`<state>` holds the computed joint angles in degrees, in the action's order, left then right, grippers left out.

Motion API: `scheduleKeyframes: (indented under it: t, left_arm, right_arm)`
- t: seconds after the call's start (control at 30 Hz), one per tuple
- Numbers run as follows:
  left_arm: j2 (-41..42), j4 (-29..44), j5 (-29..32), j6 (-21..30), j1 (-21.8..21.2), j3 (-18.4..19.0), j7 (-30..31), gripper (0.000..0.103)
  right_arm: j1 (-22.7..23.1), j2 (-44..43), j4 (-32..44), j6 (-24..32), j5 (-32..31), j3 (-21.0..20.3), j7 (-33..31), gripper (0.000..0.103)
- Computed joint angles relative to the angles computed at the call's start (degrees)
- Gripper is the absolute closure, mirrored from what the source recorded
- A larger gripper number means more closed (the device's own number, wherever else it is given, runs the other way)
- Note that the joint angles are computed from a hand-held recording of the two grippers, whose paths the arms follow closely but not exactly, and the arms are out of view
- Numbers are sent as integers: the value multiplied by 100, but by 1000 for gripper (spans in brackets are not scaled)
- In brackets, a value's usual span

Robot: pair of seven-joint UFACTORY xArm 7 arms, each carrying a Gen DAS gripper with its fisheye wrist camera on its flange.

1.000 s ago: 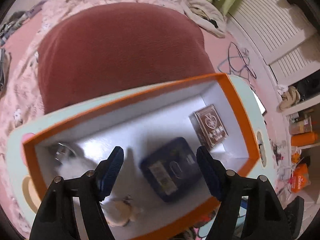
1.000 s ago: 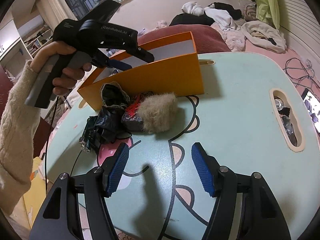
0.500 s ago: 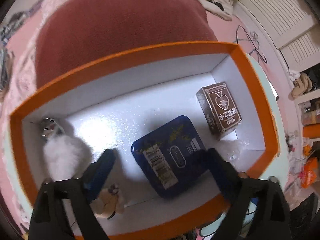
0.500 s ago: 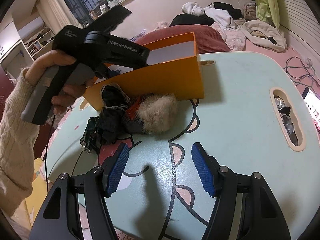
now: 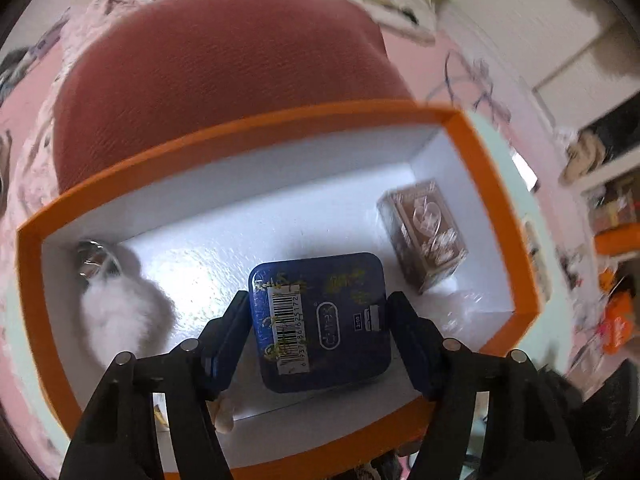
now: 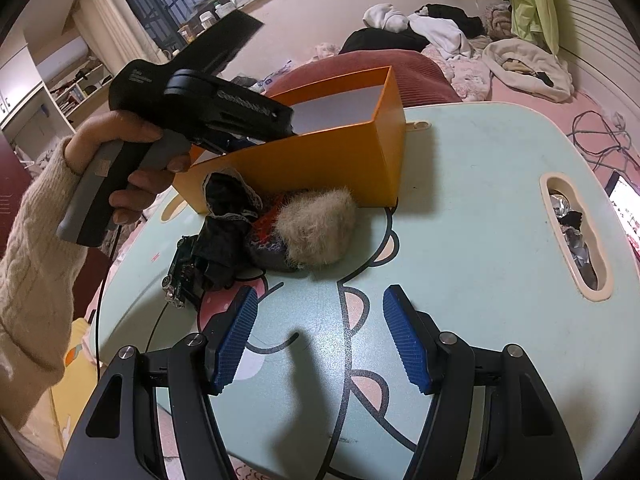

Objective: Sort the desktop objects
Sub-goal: 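Grasp the blue Durex tin with the left gripper, place it on the table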

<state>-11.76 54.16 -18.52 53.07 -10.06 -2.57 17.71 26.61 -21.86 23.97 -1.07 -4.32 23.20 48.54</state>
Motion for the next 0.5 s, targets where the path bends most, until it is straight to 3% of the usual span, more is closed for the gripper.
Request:
scheduleKeyframes:
  t: [0.13,0.27,0.37,0.5]
  left_arm:
    - [-588,-215,-762,-413,-49,255,300,35]
    - [-1746,-785,-1620,-455,-196,618,642,35]
    - [-2525,-1377,-1541,-525,-140,649,508,35]
    - [-3368,-2260,-743,-596,273,443,-53,35]
  right_arm:
    - [-37,3,13,4,-12,51,32,37]
    - [5,-13,-3,9,-9,4,19,37]
    - [-14,-26,1,19,-13,48,53,37]
    - [-12,-38,3,35,-21,63,77,37]
